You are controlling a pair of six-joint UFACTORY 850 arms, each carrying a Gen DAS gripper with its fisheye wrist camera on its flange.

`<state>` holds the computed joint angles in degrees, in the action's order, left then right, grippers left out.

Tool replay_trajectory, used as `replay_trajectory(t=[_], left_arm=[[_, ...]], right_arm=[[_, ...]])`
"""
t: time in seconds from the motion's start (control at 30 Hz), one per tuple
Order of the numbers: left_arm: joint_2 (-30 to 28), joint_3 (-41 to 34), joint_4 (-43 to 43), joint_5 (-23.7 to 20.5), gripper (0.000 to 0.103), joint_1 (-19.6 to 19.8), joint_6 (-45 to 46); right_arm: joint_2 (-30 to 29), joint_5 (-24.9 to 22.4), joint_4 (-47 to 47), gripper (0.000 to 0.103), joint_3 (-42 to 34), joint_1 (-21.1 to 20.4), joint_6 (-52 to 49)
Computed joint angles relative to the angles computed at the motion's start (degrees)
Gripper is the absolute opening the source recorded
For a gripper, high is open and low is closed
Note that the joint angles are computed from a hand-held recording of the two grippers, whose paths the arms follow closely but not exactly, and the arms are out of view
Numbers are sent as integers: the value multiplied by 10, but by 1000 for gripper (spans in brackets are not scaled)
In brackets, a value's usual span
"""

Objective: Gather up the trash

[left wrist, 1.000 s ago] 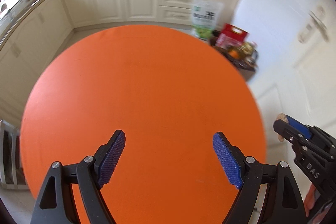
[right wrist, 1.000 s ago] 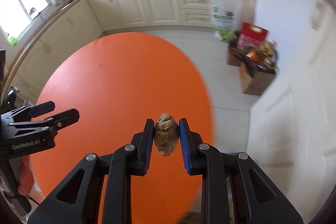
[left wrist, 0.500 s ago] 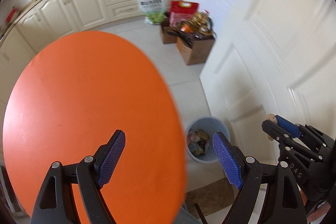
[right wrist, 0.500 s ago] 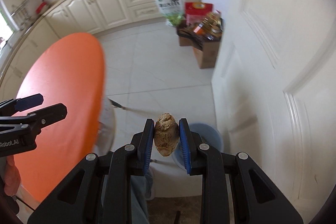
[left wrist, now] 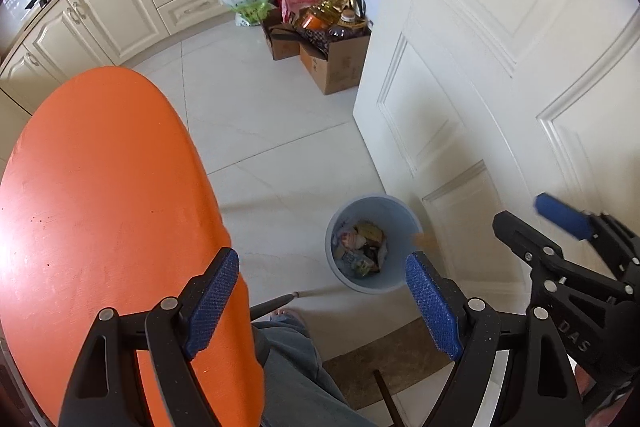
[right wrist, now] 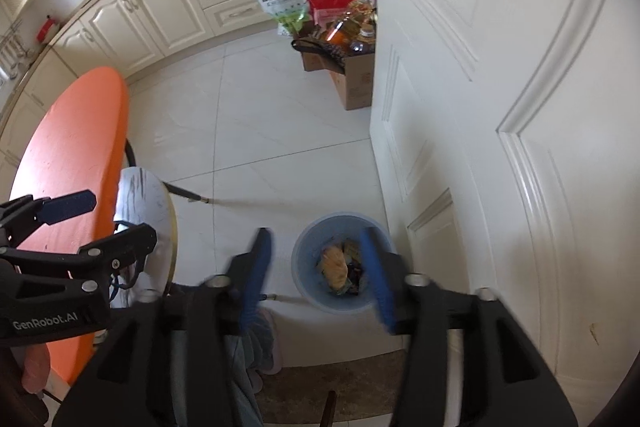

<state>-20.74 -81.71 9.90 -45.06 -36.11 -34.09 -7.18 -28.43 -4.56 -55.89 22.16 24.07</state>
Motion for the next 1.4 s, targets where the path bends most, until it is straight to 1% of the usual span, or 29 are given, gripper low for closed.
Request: replay_trajectory(t=[0.07, 0.17, 0.3, 0.43, 0.53, 0.67, 0.7, 0.8, 0.83, 0.87, 0.93, 1.03, 1.07, 1.17, 1.2, 1.27, 1.4], left_arm=[[-3, -3, 0, -2, 81, -1, -4], [-9, -6, 5, -1, 81, -3, -12], [15, 20, 23, 0, 81, -13, -33], [30, 36, 55, 3, 81, -27, -73], [50, 57, 91, 5, 81, -43, -125], [92, 96, 149, 9, 81, -69, -222], [103, 107, 164, 9, 81, -77, -248], [135, 136, 223, -10, 81, -108, -341], [145, 145, 247, -20, 81, -120, -379], [156, 152, 273, -44, 81, -136, -428], [163, 154, 295, -85, 81, -159, -488], [184, 169, 330, -135, 81, -198, -579], [192, 173, 344, -162, 81, -216, -616], [205, 178, 370, -227, 81, -263, -689], [206, 178, 374, -243, 81, -276, -707], [209, 177, 388, -288, 81, -310, -754], [185, 162, 404, -380, 82, -385, -837]], right_arm=[[5, 7, -19, 71, 7, -2, 17], [11, 13, -23, 74, 13, -5, 21], [19, 16, -34, 78, 19, -4, 31], [40, 25, -50, 84, 31, 0, 50], [57, 30, -92, 85, 39, 6, 92], [96, 53, -119, 93, 59, 12, 126], [104, 54, -131, 94, 63, 16, 139], [137, 65, -174, 96, 76, 24, 178], [149, 69, -194, 97, 81, 28, 195], [163, 73, -221, 99, 86, 33, 217], [184, 78, -268, 102, 93, 43, 251], [219, 81, -374, 103, 103, 69, 324], [227, 80, -398, 103, 104, 76, 339], [250, 68, -460, 103, 107, 103, 377], [256, 68, -473, 103, 109, 109, 385], [271, 67, -507, 103, 111, 125, 410], [297, 71, -571, 103, 120, 150, 470]])
